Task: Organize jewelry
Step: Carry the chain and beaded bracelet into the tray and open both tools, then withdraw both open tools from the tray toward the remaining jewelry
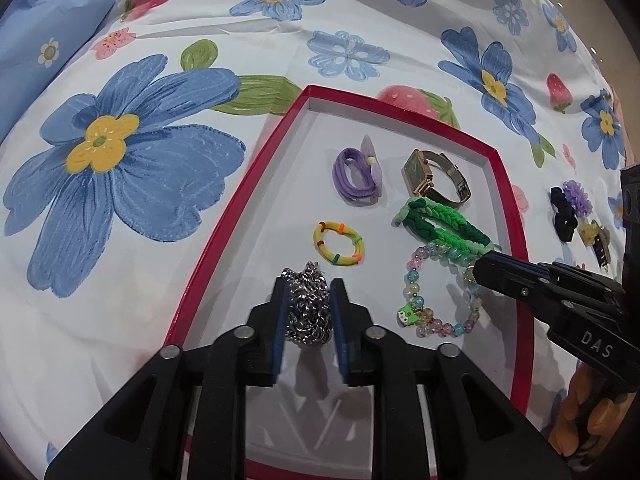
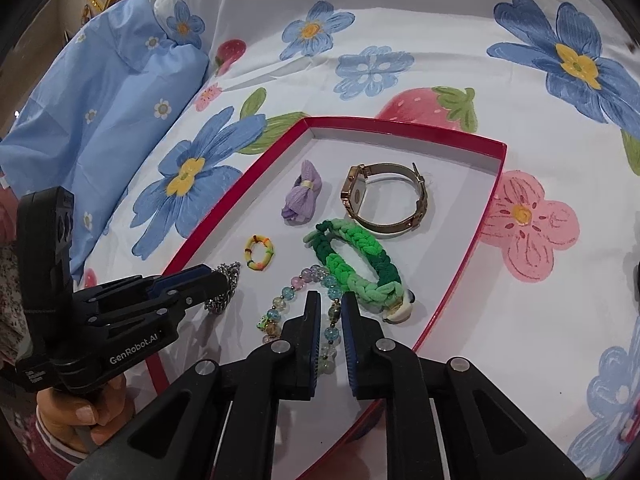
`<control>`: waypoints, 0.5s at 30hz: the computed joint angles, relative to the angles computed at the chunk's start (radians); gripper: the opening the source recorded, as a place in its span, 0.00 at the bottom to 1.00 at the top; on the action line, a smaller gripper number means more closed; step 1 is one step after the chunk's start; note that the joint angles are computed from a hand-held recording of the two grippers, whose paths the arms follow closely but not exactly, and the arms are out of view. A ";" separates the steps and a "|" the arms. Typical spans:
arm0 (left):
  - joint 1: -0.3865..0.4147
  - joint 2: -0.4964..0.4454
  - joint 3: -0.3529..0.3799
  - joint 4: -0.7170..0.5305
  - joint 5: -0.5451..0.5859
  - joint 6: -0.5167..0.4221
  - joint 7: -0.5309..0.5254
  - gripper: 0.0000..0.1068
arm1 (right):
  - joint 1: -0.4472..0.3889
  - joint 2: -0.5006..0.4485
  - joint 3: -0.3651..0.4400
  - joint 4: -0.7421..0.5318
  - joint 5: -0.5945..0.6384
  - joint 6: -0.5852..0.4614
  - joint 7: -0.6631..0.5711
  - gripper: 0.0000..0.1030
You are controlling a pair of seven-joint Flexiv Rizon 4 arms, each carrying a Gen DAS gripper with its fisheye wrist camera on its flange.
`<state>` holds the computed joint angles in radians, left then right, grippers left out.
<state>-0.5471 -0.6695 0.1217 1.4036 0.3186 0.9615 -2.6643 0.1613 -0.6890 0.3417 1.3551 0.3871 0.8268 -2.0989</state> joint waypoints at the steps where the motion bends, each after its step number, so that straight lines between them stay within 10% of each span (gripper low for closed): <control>1: -0.002 0.003 0.003 0.002 0.002 0.000 -0.005 0.28 | -0.014 0.000 0.012 -0.006 0.016 -0.012 -0.010 0.19; 15: -0.068 0.071 0.014 0.009 0.094 0.020 -0.121 0.47 | -0.129 0.134 0.030 0.069 0.232 -0.014 -0.152 0.32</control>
<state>-0.6147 -0.5985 0.1356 1.4125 0.4126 0.9816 -2.7857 0.0323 -0.5552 0.3720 1.4237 0.6193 0.8125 -2.2509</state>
